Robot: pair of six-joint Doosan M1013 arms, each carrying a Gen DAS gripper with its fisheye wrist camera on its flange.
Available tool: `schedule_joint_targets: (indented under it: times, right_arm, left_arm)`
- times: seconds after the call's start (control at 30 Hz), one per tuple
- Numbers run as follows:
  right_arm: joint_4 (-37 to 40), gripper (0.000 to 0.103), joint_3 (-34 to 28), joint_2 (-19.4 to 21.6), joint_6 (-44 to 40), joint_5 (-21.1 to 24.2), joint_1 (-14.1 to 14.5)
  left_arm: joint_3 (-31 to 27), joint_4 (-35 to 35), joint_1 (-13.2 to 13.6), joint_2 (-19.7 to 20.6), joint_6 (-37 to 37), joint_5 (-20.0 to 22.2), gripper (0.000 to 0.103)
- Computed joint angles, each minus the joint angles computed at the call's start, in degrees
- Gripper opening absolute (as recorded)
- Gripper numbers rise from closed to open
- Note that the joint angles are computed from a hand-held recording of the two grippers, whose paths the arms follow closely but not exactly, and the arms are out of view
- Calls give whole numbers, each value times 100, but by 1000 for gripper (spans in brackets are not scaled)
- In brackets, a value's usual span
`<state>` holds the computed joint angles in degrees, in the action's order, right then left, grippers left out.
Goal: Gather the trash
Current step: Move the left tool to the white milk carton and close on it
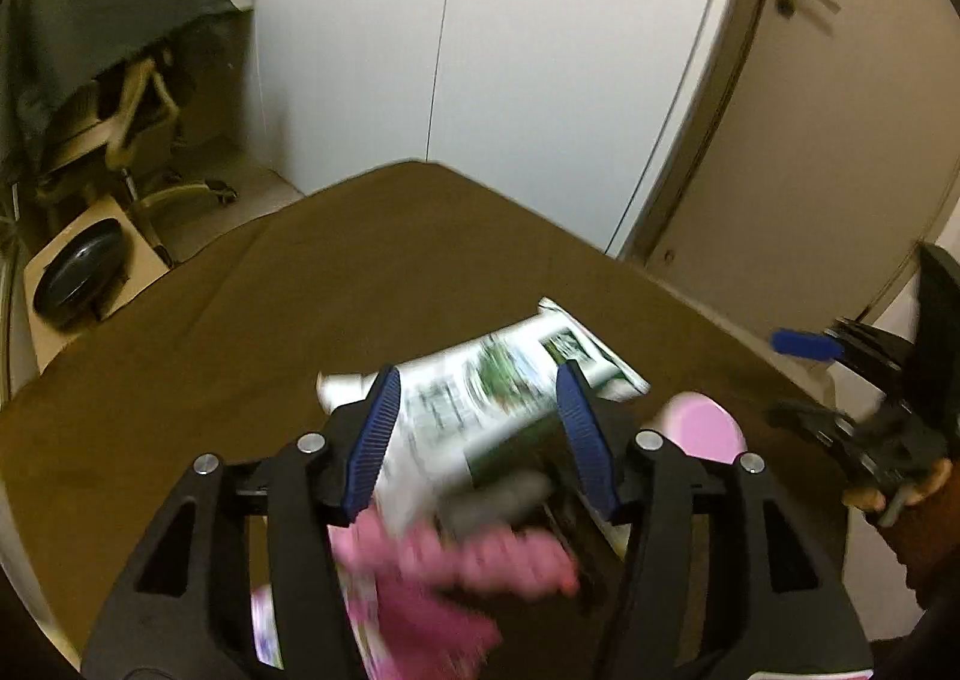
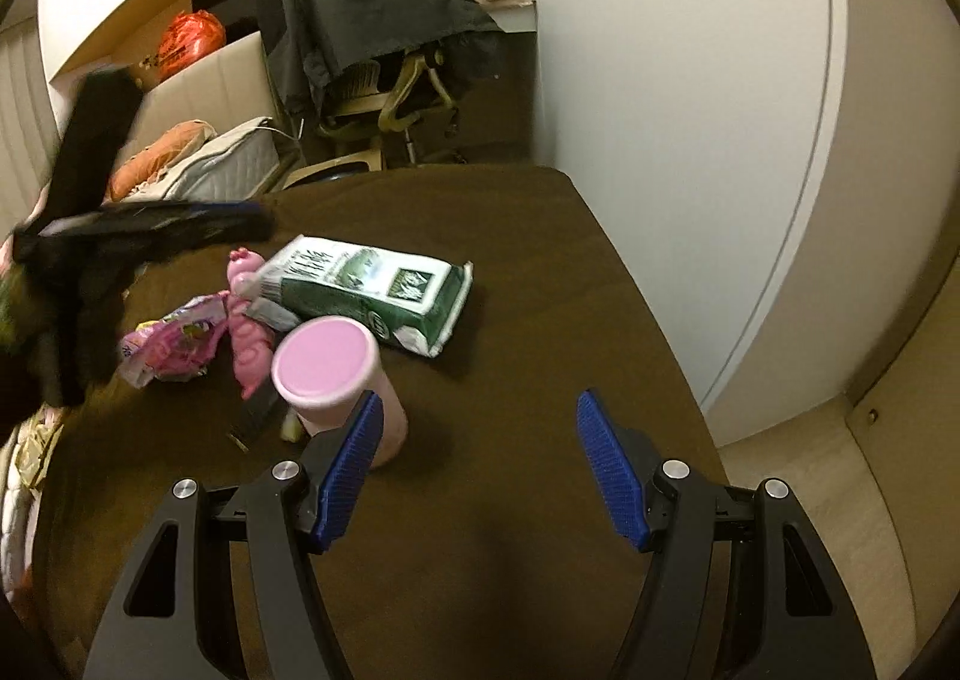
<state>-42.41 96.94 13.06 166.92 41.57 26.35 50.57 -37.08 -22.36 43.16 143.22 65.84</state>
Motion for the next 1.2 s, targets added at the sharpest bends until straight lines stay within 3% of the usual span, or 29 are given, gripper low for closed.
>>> schedule_joint_targets:
  times: [0.17,0.27,0.5,0.67,0.8,0.93,1.2]
  right_arm:
    - [61,63,242,-103,324,-126,-53]
    - [49,63,326,-124,424,-119,-70]
    - [223,63,497,-123,648,-481,-228]
    - [174,63,506,-121,717,-623,-201]
    - [143,63,494,-146,688,-520,-116]
    - [56,63,542,-208,797,-494,-24]
    - [154,63,483,-173,639,-707,150]
  left_arm:
    - [-973,654,-208,602,-613,512,52]
    - [-1473,549,-158,884,-731,1314,52]
    - [-1060,428,-100,604,181,1973,59]
    - [-522,1101,-299,316,855,1526,60]
    - [-313,1499,-432,243,531,1179,62]
    - [-505,1503,-429,345,-213,1359,58]
    - [235,727,-148,-233,-826,329,54]
